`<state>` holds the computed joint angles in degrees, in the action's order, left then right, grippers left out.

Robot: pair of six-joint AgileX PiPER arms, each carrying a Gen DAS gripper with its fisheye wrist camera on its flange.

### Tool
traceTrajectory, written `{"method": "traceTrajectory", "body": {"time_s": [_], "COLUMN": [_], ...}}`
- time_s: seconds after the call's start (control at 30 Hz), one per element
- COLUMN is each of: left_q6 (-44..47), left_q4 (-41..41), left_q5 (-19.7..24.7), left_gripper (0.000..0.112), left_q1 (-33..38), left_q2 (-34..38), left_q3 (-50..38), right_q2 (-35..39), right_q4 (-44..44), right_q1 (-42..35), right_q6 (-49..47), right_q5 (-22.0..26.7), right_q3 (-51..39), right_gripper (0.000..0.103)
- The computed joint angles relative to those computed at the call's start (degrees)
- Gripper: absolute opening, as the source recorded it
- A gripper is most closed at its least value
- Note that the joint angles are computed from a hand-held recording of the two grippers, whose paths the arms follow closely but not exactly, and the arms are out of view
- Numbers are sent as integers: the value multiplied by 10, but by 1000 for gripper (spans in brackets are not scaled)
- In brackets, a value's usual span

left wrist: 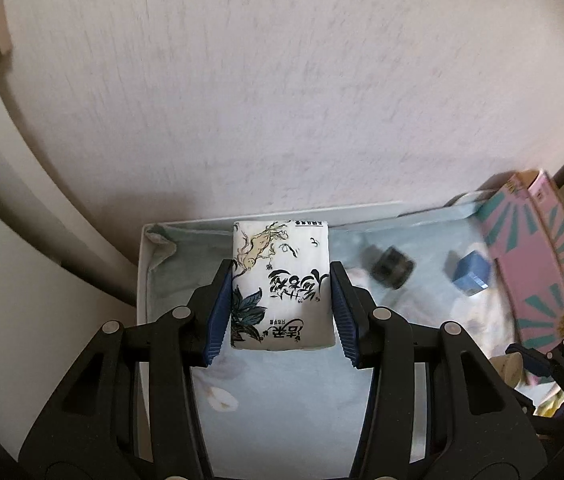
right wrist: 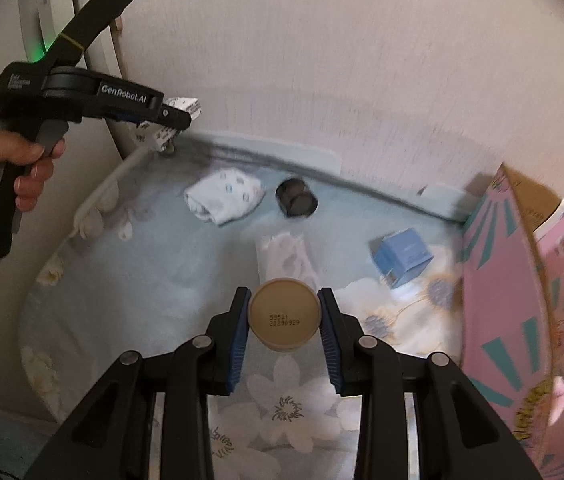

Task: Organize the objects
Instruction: 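Carry the tissue pack and tan lid over the cardboard box with both tools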

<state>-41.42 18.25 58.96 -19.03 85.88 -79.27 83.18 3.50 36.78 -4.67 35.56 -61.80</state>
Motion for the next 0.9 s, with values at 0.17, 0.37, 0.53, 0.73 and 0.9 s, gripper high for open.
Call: {"method": "traceTrajectory", "body": {"time_s": [0.17,0.37,0.53,0.73,0.9], "left_q6": [-53,-41,-28,10,43], "left_q4": [15,28,28,7,-13], "left_q5": [12,46,66,68,87], "left_gripper": [43,43,43,43,43], "left_q1": [-51,-100,-135,-154,-164], "left_q2": [24,62,112,166,219], "left_q3": [-43,-130,-209,-287,-371], "right_q2": [-21,-27,-29,-35,-47], "right_q4": [15,53,57,66,71], "right_q1": [-18,-63,-97,-148,-197], "right_q6": [-20,-66,-83,-103,-117], "right_q5": [38,95,129,156,165], "right_q3": [-33,-95,-140,-171,-169], "right_gripper": [31,31,31,31,31]}}
